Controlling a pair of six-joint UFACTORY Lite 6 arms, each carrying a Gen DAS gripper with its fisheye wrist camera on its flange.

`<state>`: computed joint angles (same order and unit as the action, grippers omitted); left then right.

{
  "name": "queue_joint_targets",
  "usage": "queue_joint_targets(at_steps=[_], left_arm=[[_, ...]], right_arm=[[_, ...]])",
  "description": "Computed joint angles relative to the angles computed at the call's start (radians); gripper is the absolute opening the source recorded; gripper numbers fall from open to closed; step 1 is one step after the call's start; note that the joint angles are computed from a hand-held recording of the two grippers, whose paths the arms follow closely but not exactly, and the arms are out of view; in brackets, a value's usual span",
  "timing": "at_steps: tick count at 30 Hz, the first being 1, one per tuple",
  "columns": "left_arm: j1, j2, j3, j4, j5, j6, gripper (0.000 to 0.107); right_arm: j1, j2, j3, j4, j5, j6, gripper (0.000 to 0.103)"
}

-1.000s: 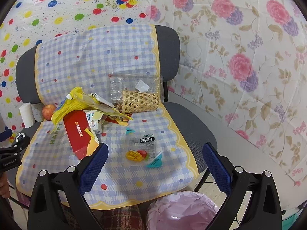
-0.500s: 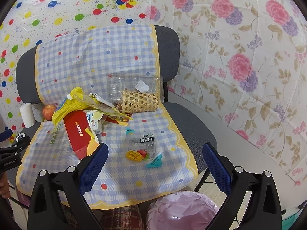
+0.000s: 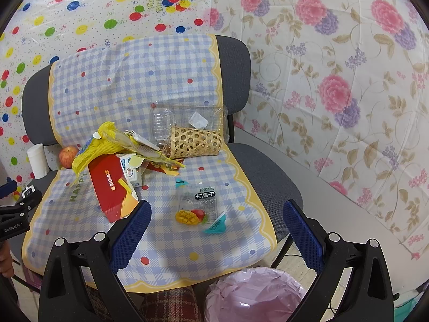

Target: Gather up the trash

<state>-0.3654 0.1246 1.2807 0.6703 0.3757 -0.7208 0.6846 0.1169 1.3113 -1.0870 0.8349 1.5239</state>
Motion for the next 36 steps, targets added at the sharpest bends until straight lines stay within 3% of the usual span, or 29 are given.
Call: queue_joint_targets(at_steps=[11, 17, 22, 26, 28, 33, 36], left_arm=[[-0.001, 0.016, 0.004, 0.001, 0.000, -0.003, 0.096], [0.006, 0.086, 0.041, -0.056, -0.021, 0.054, 0.096], [-0.012, 0.146, 0.049, 0.045, -0.062, -0.042, 0.096], [-0.025, 0.208, 0.084, 0.082, -0.076, -0.090, 0.096], [-0.036, 0.244, 0.115, 0.104, -0.058, -0.113, 0.096], [-0.050, 0.302, 0.159, 0.154, -0.057, -0.161, 0.096], [-0.048, 0.339, 0.202, 0.064, -0.054, -0.072, 0.096]], right_arm=[[-0.018, 0.011, -0.011, 0.001, -0.032, 0.002, 0.097], [-0.093, 0.044, -0.079, 0.018, -0.242, 0.049, 0.097], [-0.116, 0.175, -0.066, -0.118, -0.302, 0.147, 0.097], [-0.123, 0.272, -0.060, -0.286, -0.286, 0.222, 0.097], [-0.143, 0.310, -0.041, -0.263, -0.324, 0.177, 0.096], [-0.189, 0.411, 0.027, -0.371, -0.428, 0.277, 0.093], [-0.210, 0.465, 0.075, -0.425, -0.495, 0.330, 0.091]])
